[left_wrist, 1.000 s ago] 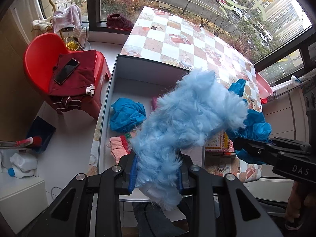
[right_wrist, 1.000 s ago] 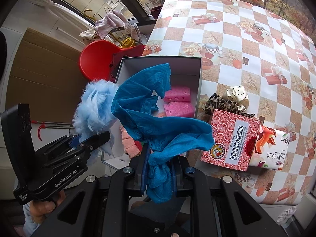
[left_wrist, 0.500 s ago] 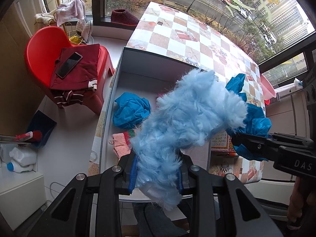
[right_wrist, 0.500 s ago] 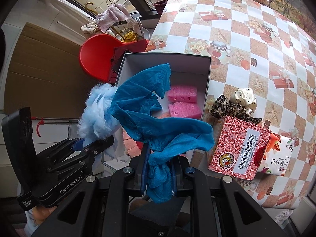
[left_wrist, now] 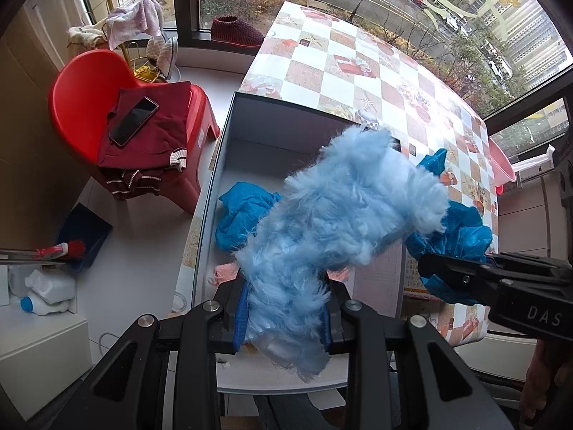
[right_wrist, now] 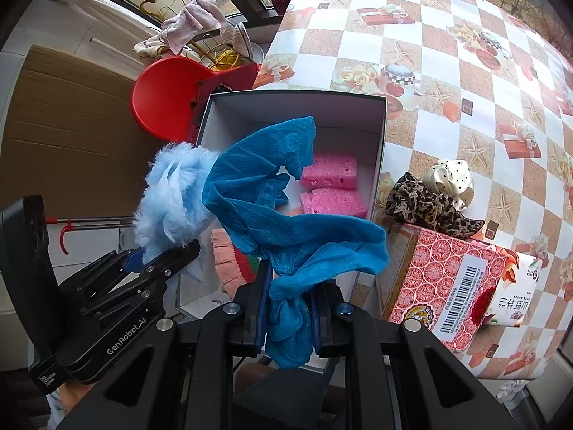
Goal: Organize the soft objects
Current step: 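Carry the fluffy scarf with the left tool over the box while the right tool carries the blue glove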
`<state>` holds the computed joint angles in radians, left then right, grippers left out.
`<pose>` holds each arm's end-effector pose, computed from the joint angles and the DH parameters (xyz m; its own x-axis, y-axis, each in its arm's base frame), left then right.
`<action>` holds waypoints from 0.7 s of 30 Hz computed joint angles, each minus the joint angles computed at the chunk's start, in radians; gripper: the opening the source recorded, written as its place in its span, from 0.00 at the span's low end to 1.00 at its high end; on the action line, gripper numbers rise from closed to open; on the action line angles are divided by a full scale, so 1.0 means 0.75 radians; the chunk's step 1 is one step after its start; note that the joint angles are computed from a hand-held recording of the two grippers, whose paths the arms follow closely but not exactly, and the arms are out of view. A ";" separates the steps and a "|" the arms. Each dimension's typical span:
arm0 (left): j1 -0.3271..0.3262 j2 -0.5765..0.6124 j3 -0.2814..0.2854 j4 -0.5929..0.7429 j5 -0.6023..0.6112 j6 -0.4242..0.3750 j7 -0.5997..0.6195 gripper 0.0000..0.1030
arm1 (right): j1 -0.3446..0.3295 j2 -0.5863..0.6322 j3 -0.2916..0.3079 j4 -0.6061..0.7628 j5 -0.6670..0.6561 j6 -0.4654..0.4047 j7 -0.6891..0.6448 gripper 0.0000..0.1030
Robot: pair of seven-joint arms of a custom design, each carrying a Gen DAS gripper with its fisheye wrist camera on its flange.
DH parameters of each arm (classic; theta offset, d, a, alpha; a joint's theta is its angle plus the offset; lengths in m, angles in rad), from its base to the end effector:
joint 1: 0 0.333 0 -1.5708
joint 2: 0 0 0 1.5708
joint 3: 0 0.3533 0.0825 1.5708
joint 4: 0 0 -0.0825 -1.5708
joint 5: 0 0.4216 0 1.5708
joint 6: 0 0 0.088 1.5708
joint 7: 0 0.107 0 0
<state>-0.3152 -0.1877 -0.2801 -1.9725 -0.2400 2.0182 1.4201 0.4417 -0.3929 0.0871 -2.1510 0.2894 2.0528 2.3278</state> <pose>0.4475 -0.3333 0.5994 -0.3690 -0.9049 0.2120 -0.9241 0.3329 -0.1875 0.4093 0.2643 0.6176 -0.2929 -0.8821 -0.3690 -0.9450 0.3259 -0.0290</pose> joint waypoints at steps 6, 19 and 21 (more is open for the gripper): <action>-0.007 0.100 -0.017 0.074 0.086 0.028 -0.036 0.33 | -0.025 0.072 -0.009 0.047 -0.023 -0.004 -0.011 0.19; -0.046 0.243 -0.012 0.180 0.185 -0.007 -0.097 0.33 | -0.069 0.175 -0.003 0.090 -0.066 0.007 0.000 0.19; -0.050 0.254 -0.011 0.188 0.194 -0.015 -0.100 0.33 | -0.070 0.178 -0.005 0.084 -0.058 0.012 -0.005 0.19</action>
